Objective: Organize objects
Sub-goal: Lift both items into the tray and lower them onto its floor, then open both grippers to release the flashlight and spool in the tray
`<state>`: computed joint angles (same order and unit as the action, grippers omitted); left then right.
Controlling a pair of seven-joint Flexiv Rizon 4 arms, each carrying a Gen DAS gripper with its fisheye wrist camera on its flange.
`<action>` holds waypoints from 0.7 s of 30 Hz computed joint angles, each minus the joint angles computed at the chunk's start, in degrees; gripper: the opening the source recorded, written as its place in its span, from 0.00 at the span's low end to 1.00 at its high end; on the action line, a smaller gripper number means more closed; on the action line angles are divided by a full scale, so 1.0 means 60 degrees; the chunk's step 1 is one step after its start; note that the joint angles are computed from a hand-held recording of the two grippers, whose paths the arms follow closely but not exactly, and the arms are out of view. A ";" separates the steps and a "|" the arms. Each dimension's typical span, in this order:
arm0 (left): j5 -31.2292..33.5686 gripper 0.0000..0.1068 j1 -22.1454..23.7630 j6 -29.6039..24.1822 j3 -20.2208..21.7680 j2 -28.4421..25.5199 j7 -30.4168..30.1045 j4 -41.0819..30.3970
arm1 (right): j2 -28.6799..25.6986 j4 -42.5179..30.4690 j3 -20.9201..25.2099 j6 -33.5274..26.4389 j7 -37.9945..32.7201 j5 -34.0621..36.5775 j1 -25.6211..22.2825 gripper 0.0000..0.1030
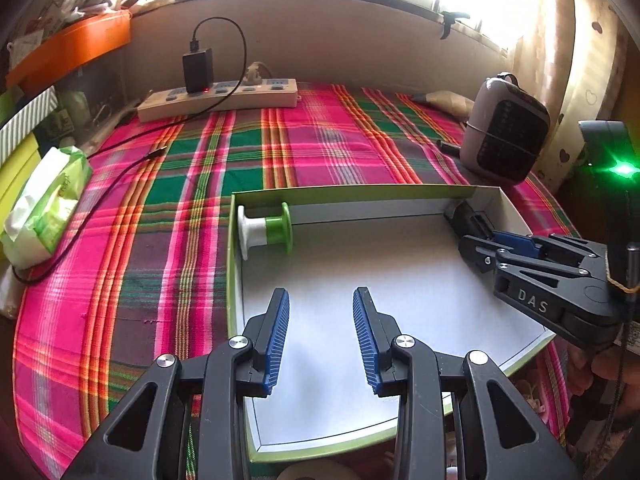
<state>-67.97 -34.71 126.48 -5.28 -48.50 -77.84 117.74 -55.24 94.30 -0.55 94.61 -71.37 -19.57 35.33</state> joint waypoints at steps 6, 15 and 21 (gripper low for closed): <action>-0.0072 0.29 0.0029 -0.0009 -0.0028 -0.0065 0.0176 -0.0123 | -0.0015 0.0013 -0.0263 0.0090 0.0035 0.0049 0.0200 0.28; -0.0053 0.29 0.0057 0.0005 -0.0051 -0.0088 0.0160 -0.0143 | -0.0003 0.0103 -0.0580 0.0213 0.0098 0.0130 0.0440 0.28; -0.0217 0.30 0.0038 0.0106 -0.0105 -0.0079 0.0200 -0.0122 | 0.0059 0.0235 -0.0583 0.0425 0.0066 0.0205 0.0455 0.42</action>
